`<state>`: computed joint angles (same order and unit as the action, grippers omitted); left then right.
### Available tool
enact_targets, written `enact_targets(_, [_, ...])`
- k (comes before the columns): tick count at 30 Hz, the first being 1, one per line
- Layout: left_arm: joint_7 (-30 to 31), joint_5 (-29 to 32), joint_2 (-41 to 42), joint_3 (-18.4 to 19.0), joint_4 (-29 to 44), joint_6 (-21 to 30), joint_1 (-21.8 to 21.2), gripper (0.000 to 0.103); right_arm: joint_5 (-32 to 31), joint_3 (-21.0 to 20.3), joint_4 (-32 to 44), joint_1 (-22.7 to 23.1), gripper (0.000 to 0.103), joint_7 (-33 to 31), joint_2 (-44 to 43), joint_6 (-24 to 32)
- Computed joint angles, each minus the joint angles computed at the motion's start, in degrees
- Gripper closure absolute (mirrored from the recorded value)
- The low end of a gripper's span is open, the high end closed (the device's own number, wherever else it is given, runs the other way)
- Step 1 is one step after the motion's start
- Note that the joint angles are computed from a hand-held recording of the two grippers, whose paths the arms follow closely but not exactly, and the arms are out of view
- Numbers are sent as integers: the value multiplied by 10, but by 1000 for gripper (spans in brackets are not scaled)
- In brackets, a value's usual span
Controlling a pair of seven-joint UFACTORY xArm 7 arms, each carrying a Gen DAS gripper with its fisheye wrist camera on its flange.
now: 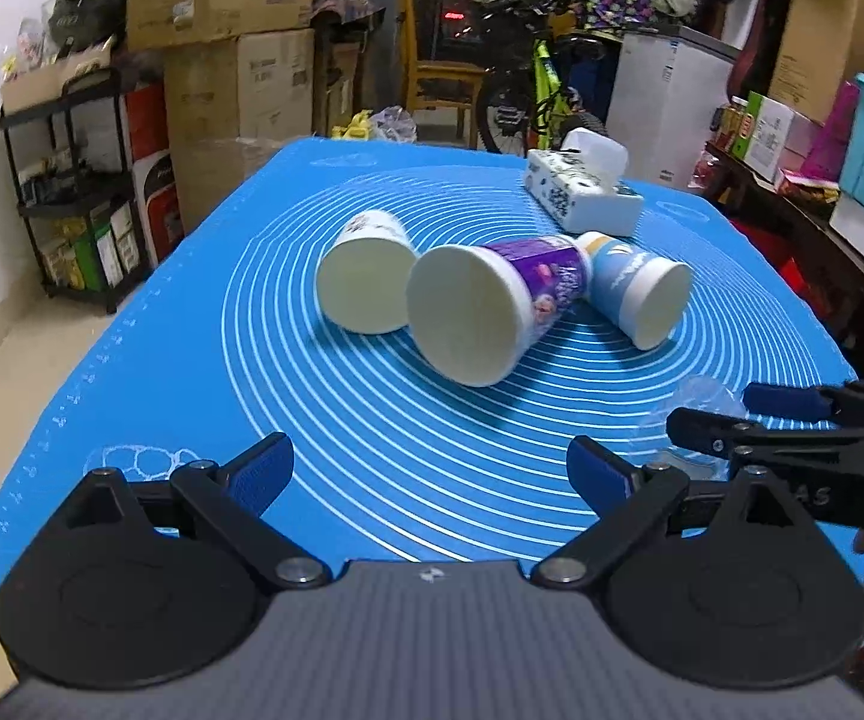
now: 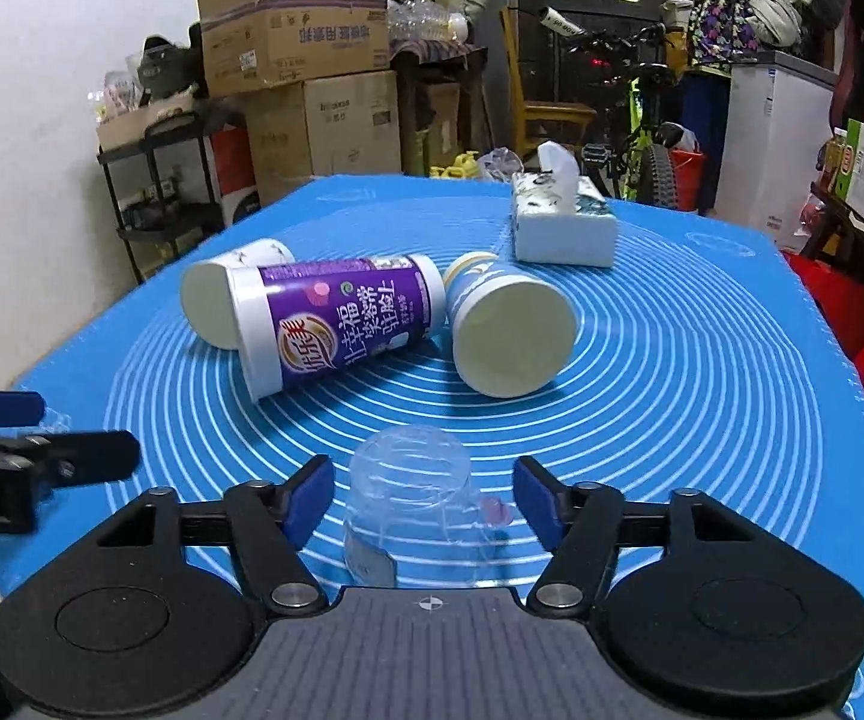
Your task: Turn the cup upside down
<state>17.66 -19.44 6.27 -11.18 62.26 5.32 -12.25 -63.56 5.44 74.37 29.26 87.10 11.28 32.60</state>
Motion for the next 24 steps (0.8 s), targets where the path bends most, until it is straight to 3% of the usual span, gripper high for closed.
enact_targets(7, [51,-45,-32,-14,-39,-7,-11,6,33,33,-63,-3,24,-1,-74,41])
enact_targets(15, [89,-89,-67,3,-76,2,-54,6,95,82,-125,-21,23,-37,-145,80])
enact_targets(18, [59,-50,-76,10,-89,-1,-65,6,112,94,-143,-29,23,-43,-163,81])
enact_targets(24, [40,-26,-84,19,-98,-1,-81,6,125,112,-166,-46,23,-42,-186,81])
